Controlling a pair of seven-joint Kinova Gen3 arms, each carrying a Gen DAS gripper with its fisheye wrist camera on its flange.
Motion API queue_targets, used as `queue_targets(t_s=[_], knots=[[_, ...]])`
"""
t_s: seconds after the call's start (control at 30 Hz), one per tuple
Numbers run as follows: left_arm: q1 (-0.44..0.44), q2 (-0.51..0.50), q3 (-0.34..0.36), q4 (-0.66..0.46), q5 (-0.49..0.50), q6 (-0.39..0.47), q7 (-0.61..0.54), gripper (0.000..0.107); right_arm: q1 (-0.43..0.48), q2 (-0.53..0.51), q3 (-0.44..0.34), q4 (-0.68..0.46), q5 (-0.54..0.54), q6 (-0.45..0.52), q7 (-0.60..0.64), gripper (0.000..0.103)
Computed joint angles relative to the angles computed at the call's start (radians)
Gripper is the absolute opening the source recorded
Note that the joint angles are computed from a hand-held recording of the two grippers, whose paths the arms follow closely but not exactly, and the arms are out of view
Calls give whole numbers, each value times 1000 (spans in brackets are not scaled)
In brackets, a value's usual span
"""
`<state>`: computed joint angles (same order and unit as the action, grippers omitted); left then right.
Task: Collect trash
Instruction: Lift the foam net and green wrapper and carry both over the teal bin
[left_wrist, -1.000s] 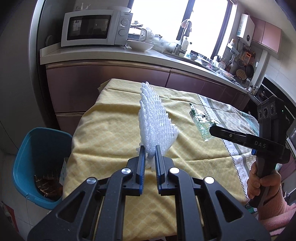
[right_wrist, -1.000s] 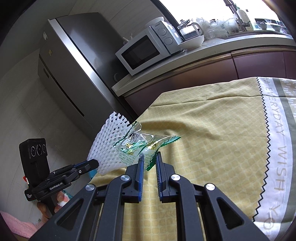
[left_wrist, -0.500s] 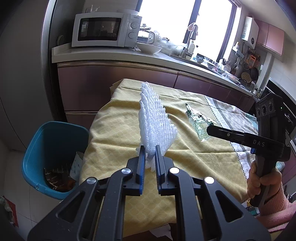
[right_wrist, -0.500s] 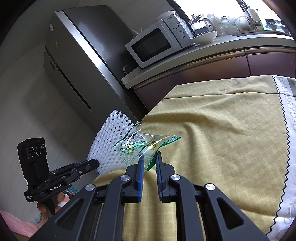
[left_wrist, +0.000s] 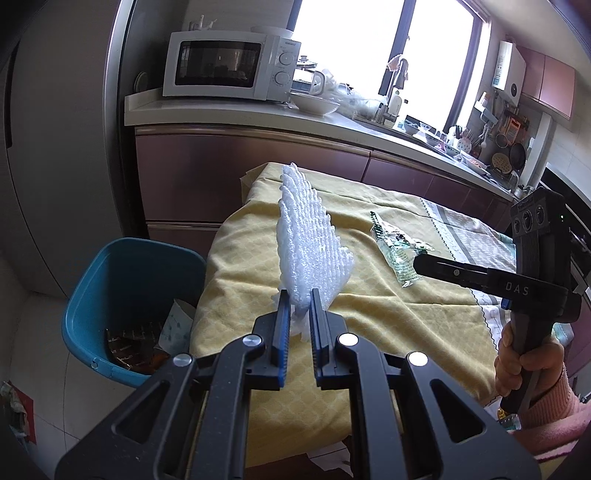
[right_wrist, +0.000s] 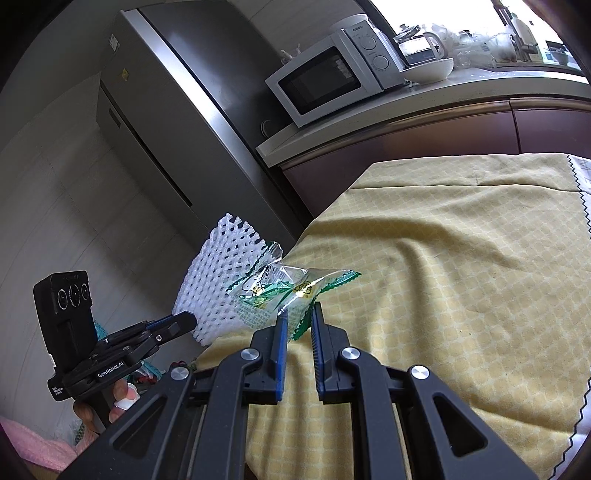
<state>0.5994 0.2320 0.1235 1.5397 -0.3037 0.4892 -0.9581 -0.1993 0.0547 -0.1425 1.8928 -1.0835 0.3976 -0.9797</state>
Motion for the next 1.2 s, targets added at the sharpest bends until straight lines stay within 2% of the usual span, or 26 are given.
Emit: queue_targets(t_s=[0.47, 1.2], knots=[[-21, -54, -8, 71, -47, -16, 73, 11, -9, 35, -30, -48, 41, 14, -23, 11], [-59, -95, 4, 120, -114, -22, 166, 11, -26, 78, -76, -107, 132, 13, -97, 11]])
